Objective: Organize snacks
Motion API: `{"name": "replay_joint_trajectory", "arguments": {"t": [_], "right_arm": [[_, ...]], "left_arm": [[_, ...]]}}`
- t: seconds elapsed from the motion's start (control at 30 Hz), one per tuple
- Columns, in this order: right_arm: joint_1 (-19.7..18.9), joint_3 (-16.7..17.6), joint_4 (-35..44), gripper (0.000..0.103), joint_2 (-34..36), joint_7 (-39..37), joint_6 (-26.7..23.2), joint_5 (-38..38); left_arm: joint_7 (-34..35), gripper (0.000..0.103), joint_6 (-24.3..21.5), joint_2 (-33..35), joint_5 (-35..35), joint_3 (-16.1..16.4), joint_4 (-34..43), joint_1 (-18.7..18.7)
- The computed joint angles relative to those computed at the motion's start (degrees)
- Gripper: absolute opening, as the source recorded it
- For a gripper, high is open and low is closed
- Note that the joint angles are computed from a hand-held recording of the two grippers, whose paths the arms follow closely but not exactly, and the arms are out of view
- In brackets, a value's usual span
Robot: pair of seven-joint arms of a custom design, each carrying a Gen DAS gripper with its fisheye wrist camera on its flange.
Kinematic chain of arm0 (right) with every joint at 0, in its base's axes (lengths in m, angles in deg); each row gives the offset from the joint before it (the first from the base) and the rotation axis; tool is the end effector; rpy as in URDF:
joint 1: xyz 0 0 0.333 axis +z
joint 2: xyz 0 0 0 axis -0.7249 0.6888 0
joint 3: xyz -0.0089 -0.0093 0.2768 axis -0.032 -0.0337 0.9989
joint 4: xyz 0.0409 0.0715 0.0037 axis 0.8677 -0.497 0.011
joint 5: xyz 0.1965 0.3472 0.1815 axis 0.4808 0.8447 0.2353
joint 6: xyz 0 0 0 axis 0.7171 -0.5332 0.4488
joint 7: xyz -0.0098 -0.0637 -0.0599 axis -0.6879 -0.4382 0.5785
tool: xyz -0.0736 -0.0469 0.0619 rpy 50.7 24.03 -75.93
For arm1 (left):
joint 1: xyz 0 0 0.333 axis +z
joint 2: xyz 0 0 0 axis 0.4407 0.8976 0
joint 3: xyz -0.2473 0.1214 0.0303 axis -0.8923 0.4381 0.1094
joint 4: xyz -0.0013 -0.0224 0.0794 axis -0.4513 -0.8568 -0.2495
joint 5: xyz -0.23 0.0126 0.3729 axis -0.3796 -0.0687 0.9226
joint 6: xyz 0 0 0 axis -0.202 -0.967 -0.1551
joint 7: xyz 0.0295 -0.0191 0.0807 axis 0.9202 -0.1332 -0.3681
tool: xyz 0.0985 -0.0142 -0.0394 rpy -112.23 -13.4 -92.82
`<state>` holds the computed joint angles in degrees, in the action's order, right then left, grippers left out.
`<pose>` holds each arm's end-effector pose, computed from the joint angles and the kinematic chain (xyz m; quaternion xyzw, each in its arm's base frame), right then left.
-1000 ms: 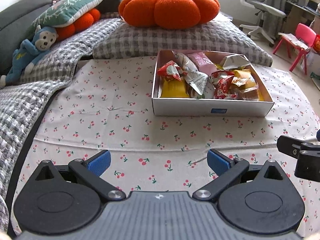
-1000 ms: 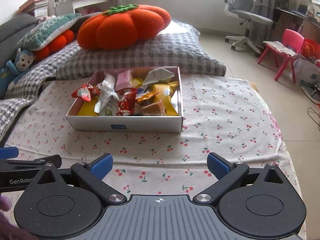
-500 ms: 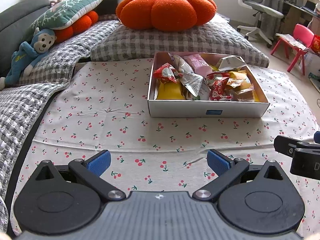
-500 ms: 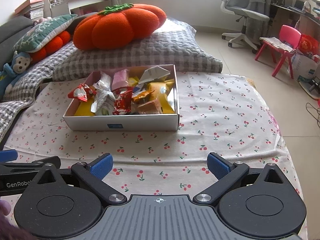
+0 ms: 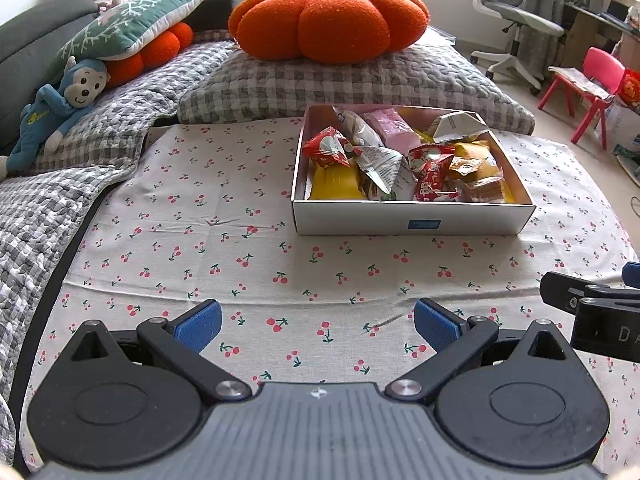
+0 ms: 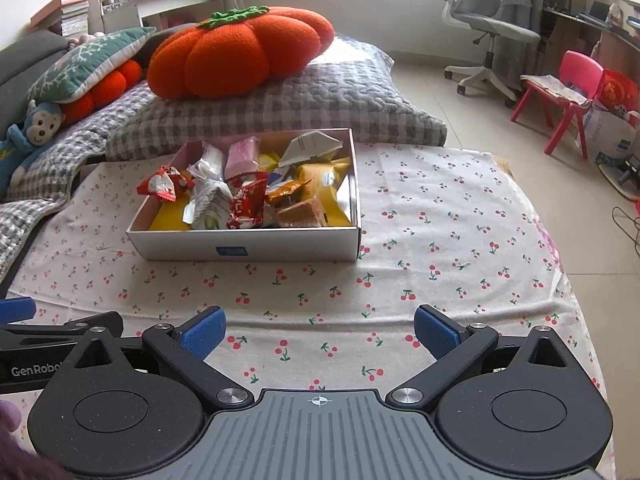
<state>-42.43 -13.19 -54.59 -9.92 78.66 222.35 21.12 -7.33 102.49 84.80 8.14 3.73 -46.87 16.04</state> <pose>0.5672 0.0519 0.4586 -0.6182 0.6827 -0.2479 0.3003 0.6023 -0.2394 0.4738 -0.6236 0.7037 -0.2341 0.2471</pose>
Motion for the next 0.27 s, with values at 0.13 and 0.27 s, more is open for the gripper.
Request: {"name": "replay_joint_trajectory", "arguments": {"t": [0.13,0.27], "right_arm": [[0.0,0.1,0.0,0.101,0.0,0.0,0.0,0.0],[-0.1,0.1,0.0,0.101,0.0,0.2,0.0,-0.1]], "left_arm": [[0.0,0.103,0.0,-0.1,0.0,0.0,-0.1,0.0],[-0.1,0.103,0.2,-0.1,0.2,0.0,-0.2,0.0]]}}
